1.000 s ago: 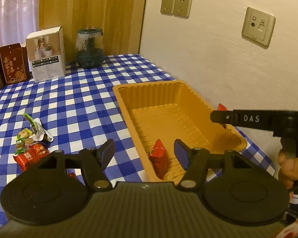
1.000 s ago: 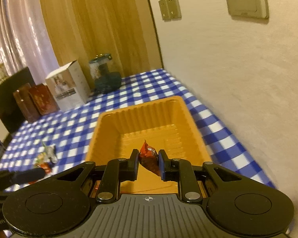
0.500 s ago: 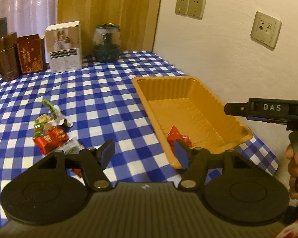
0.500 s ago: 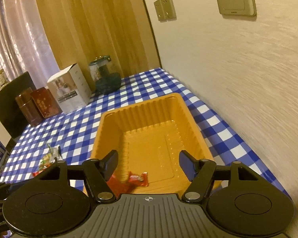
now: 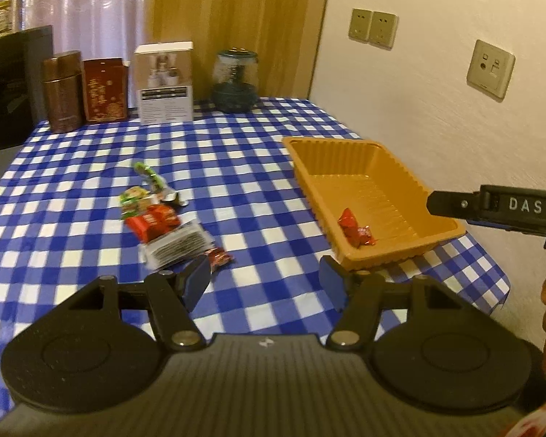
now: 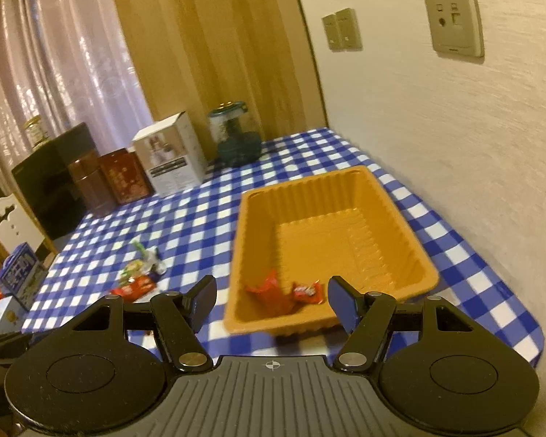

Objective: Organize snacks
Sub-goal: 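Move both tools back toward the snack pile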

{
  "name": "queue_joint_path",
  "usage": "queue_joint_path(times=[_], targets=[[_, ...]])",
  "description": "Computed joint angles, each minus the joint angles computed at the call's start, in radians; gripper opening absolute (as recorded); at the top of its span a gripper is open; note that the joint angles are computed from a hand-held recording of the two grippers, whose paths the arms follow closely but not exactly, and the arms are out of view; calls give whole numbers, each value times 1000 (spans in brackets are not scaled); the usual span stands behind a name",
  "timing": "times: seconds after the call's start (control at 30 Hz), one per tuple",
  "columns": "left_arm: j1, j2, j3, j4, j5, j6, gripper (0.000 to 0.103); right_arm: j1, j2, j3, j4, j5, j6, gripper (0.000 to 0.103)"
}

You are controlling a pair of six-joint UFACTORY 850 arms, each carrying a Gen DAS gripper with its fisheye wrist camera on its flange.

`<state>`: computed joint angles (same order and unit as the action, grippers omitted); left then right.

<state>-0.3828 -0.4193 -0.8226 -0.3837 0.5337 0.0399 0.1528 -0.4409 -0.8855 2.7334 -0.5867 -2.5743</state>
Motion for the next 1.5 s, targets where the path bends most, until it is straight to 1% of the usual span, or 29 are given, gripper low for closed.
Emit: queue_joint_path(times=[0.4,0.53,0.73,0.97,1.13,1.33,1.5], targets=[[41,104,134,-61,45,11,63,69,55,73,1,-7,2,68],[58,127,163,-74,55,19,67,91,61,82,10,-3,-16,68],[92,138,178,-56,52,21,67,119,48,76,7,3,-16,68],[143,108,159,-2,35,3,67,151,12,39,18,19,-19,68],[189,61,121,63,17,-20,69,177,-39,-12,31,37,-23,68],[241,-11,55,152,-8,-36,69,208,-127,-105,24,67,-6,68],[276,-70,-1,218,-27,-55,69,239,-213,-205,11,110,11,67]])
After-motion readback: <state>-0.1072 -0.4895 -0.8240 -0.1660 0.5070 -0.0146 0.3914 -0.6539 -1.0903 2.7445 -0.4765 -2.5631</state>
